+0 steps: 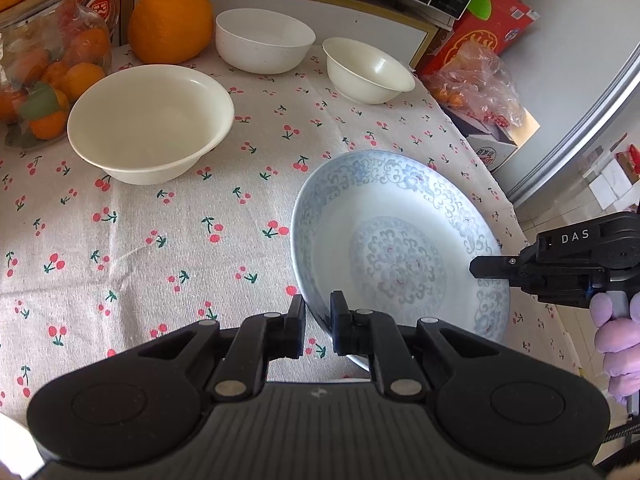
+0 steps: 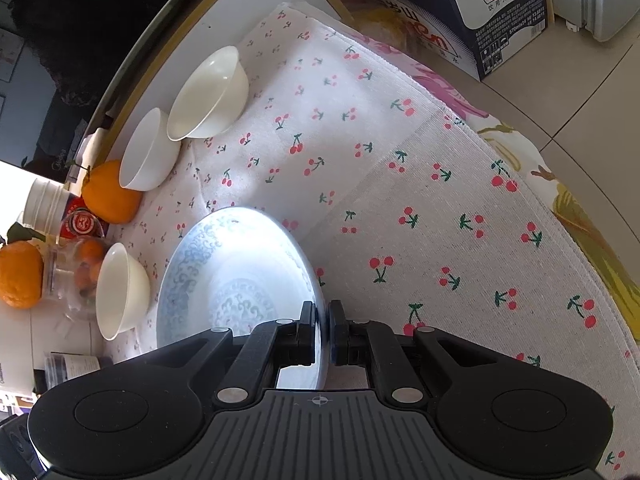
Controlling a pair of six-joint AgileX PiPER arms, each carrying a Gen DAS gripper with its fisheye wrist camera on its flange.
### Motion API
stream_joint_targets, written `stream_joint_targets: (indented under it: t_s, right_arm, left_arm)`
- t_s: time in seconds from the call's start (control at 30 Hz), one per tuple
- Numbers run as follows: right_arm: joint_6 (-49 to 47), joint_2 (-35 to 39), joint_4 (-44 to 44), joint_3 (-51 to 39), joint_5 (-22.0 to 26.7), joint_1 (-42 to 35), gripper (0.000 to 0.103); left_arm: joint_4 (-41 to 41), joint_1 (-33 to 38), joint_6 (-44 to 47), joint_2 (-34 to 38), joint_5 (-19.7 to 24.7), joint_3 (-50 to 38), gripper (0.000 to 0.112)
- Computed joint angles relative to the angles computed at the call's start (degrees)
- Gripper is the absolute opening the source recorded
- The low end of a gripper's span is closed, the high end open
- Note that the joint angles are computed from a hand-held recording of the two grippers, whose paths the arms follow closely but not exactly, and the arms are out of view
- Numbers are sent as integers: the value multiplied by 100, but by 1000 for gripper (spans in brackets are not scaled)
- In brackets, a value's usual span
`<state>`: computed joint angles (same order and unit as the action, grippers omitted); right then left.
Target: Organize plates and bowls
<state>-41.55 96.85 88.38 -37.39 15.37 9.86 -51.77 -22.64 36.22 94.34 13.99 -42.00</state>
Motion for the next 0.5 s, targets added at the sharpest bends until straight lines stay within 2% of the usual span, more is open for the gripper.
stream_joint_targets:
  t_s: [0.5]
  right_arm:
    - [192,26,-329,-54,10,-4,11]
  left_arm:
    - [-268,136,397,-11,166,22,12]
